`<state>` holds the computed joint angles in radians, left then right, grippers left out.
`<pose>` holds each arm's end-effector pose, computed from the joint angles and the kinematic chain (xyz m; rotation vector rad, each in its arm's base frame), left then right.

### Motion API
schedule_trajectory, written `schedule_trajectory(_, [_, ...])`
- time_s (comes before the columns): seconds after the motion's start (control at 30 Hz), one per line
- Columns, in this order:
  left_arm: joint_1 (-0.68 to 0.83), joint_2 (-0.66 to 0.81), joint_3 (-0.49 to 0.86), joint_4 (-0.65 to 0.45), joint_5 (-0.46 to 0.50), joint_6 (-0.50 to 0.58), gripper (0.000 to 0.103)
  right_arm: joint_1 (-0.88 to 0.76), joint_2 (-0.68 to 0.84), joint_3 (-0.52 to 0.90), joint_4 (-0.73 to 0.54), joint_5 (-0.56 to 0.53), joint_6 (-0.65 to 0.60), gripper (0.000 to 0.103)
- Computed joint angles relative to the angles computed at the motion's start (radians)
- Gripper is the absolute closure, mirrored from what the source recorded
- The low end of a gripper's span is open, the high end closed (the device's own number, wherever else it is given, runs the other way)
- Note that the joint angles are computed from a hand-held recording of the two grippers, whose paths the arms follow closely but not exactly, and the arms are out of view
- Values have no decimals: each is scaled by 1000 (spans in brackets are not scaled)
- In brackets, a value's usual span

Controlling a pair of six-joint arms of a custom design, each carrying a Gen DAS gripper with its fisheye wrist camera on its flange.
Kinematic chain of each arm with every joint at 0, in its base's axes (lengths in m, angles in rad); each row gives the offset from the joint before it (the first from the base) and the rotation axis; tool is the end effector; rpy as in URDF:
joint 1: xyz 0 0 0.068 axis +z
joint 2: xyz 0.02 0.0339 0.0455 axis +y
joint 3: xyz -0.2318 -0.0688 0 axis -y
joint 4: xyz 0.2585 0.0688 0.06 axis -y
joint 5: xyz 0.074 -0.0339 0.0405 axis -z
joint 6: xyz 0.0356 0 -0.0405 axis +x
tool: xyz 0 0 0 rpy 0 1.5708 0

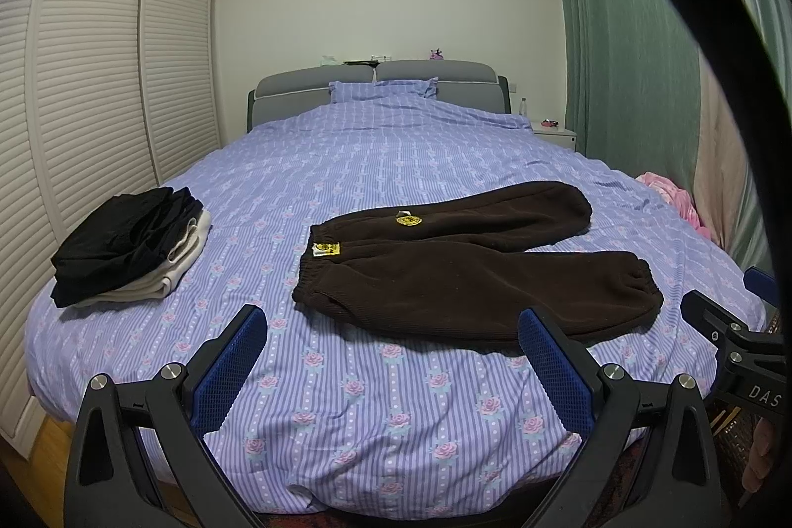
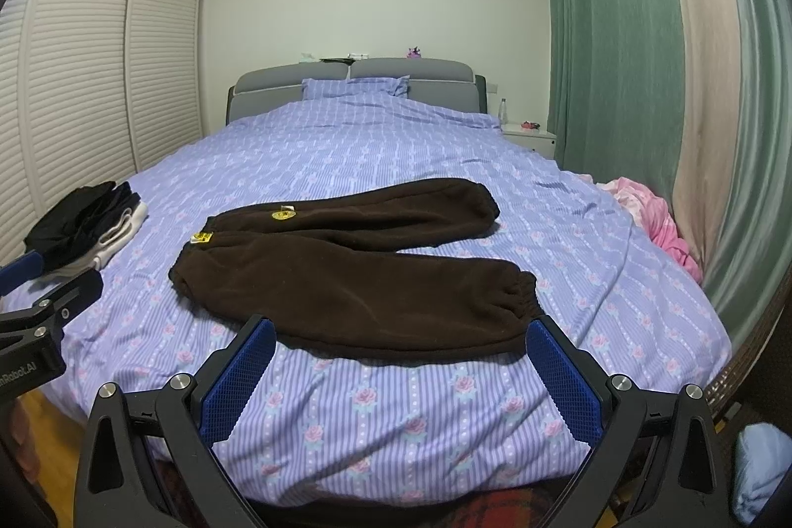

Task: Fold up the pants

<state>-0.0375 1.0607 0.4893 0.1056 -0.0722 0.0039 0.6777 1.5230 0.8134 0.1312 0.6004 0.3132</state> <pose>0.2545 -0.0070 0.1773 -0.0032 2.0357 0.0524 0.2702 0.1917 0.1656 -0.0330 2.0386 -0.0301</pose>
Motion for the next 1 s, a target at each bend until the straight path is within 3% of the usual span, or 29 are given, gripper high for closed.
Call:
schedule_trajectory(0.63, [33,32,16,5,30,3,0,-2,10,5,-3,-4,2,0])
schedule_trajectory(1.0, [61,169,42,73,34,9,0,-31,111,55,-1,-25,20,0])
